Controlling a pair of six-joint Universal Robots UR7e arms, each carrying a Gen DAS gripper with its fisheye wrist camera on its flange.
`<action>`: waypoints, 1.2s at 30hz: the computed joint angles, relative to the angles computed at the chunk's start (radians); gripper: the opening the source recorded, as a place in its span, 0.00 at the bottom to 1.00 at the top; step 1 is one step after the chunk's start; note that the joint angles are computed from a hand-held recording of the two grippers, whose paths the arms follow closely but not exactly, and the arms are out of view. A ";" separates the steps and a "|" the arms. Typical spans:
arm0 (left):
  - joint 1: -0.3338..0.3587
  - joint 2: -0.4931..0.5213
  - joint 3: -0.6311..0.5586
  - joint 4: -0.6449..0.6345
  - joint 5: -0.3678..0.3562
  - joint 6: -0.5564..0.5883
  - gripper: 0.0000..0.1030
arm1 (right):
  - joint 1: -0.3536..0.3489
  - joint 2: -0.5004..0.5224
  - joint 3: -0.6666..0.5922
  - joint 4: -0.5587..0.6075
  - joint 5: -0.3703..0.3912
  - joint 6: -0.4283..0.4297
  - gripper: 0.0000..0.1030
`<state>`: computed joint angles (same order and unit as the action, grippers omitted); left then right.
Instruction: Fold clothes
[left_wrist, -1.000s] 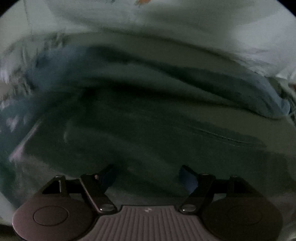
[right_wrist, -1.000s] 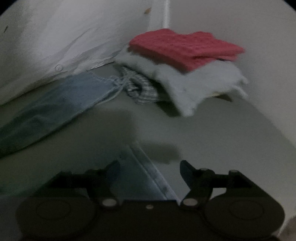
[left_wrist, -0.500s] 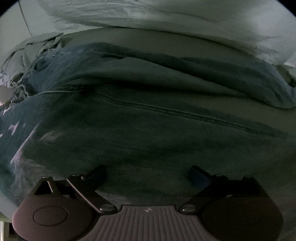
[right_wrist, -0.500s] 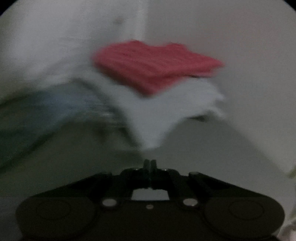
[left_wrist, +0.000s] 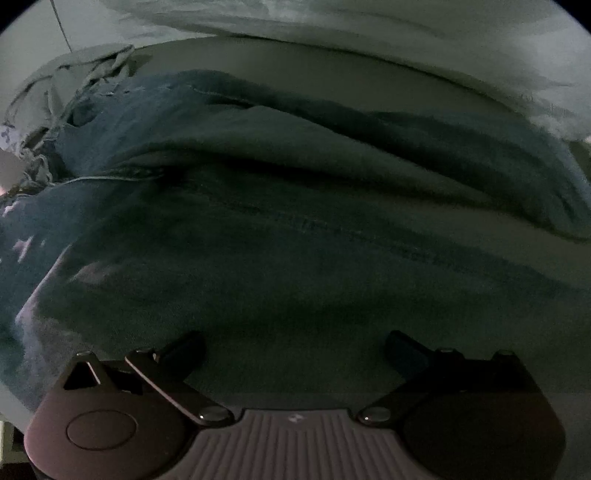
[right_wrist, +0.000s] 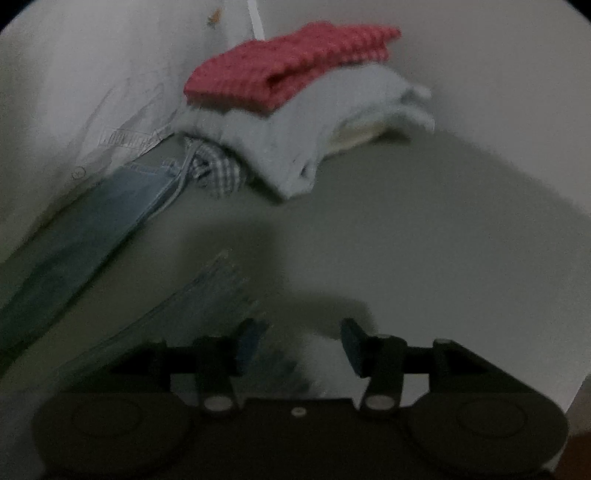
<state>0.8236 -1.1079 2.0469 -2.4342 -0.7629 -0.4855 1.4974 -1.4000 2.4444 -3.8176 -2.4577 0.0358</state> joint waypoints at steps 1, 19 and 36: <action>0.002 -0.002 -0.007 -0.003 -0.004 0.002 1.00 | 0.002 0.001 0.000 0.015 0.024 0.043 0.51; 0.185 0.153 -0.439 -0.104 -0.024 0.101 1.00 | -0.004 0.214 -0.493 0.233 0.135 0.007 0.62; 0.198 0.395 -0.747 0.299 0.252 -0.218 0.15 | 0.007 0.354 -0.738 0.375 0.044 -0.079 0.05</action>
<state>1.0217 -0.7125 1.2999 -2.1350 -0.5106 -0.7039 1.5043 -1.0456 1.7064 -3.4422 -2.4138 -0.0435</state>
